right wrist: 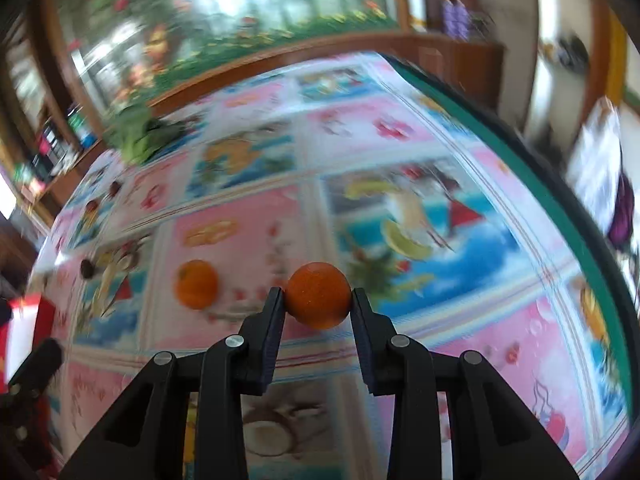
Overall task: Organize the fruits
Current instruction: 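Grasp a mandarin with the right gripper while the left grasps another mandarin, then lift both mandarins off the table with both grippers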
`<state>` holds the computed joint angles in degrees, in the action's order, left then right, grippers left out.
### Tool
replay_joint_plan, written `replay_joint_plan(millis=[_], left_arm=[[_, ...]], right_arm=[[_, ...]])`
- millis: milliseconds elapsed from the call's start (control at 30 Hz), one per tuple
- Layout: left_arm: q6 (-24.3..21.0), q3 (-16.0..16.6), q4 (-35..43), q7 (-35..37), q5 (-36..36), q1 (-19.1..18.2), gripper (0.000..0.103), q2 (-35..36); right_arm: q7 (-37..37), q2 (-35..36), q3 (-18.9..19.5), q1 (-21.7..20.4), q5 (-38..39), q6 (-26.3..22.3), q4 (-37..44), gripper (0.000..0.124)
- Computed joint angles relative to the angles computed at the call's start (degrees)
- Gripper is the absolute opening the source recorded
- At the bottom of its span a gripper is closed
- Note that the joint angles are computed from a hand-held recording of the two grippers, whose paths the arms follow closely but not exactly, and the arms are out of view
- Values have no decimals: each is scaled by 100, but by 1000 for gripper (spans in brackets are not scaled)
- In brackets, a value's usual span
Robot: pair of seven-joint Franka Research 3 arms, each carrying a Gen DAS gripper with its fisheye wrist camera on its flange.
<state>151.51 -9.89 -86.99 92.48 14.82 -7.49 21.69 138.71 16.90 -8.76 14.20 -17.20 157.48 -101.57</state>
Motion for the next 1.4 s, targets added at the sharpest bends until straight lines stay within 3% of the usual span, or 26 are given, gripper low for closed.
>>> replay_joint_plan(millis=[133, 300, 467, 500, 600, 700, 800, 900, 1033, 1133, 1300, 1400], left_arm=[[-212, 19, 859, -66, 283, -333, 103, 639], [-535, 98, 1688, 97, 510, -689, 100, 1268], [-959, -11, 2400, 357, 223, -700, 99, 1750], [-969, -43, 2400, 444, 169, -689, 99, 1759], [-871, -203, 2218, 772, -82, -576, 99, 1679], [-999, -139, 2393, 890, -74, -687, 99, 1798], [-1345, -177, 2802, 1038, -216, -739, 82, 2034], [-1685, -181, 3232, 1090, -368, -795, 72, 2287], [-2068, -339, 3622, 1250, -790, -719, 50, 2496], [-2049, -368, 3470, 1372, -935, -708, 34, 2404], [-1773, -354, 2900, 1307, -1049, -616, 34, 2066], [-1524, -351, 2444, 1178, -1129, -470, 33, 1771]], right_arm=[[52, -71, -12, 17, -74, -83, -62, 33], [-131, -151, 153, -166, 377, 32, -183, 33], [-215, -183, 164, -204, 713, 122, -254, 33], [-139, -204, 128, -182, 682, 121, -277, 33], [1229, -397, -410, 220, -564, 58, -437, 33], [1278, -384, -199, 5, -599, 52, -420, 33], [954, -293, 18, -186, -281, -61, -322, 33], [1029, -258, -13, -161, -352, -182, -259, 33], [1109, -231, -40, -115, -544, -273, -205, 33], [1192, -197, -67, -65, -767, -393, -130, 33], [1287, -166, -60, -35, -1056, -499, -63, 33], [867, -190, 128, -221, -659, 15, -210, 33]])
